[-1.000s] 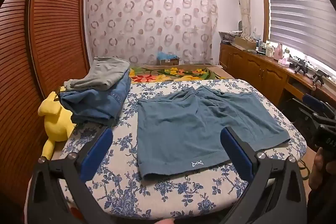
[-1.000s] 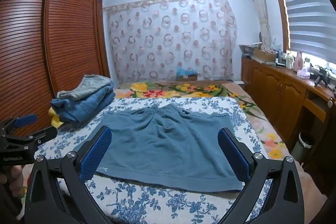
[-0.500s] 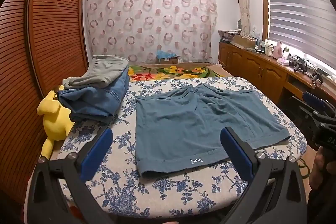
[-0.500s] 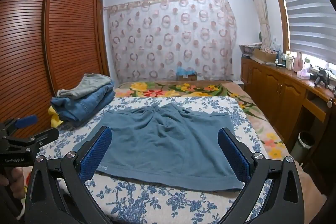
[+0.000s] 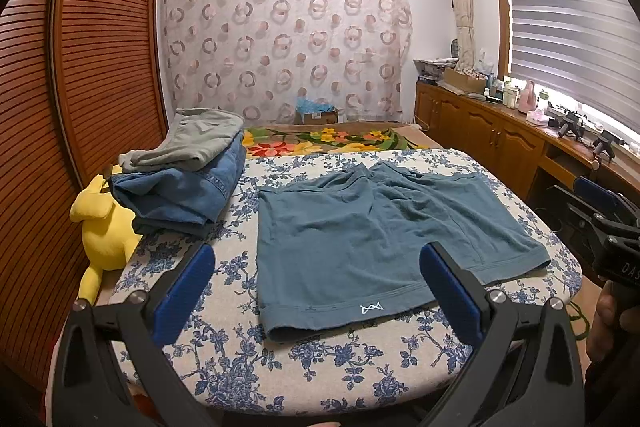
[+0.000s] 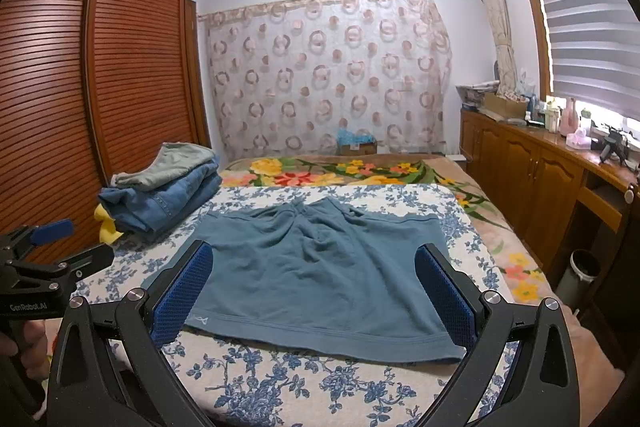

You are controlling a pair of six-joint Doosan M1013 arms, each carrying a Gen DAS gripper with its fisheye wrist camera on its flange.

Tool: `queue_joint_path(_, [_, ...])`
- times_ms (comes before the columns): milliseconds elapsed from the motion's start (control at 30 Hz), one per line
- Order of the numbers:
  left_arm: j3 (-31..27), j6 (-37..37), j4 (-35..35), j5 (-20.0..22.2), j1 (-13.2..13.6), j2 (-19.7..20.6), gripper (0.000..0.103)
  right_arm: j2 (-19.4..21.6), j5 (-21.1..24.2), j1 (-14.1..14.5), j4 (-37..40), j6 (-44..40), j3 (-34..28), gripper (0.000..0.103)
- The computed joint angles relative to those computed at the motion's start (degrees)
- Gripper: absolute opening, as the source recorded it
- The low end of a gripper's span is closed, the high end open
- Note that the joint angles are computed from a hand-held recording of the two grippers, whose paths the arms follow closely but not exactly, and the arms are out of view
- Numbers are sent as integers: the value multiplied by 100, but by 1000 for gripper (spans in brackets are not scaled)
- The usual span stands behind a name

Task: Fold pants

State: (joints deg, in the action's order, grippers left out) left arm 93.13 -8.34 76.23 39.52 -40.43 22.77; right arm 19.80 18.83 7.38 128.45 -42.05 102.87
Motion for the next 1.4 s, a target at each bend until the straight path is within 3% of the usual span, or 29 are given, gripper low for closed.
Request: queue_joint_path(1400, [-56, 62, -19, 85, -66, -36, 103, -6, 24, 29, 178, -134, 24, 103])
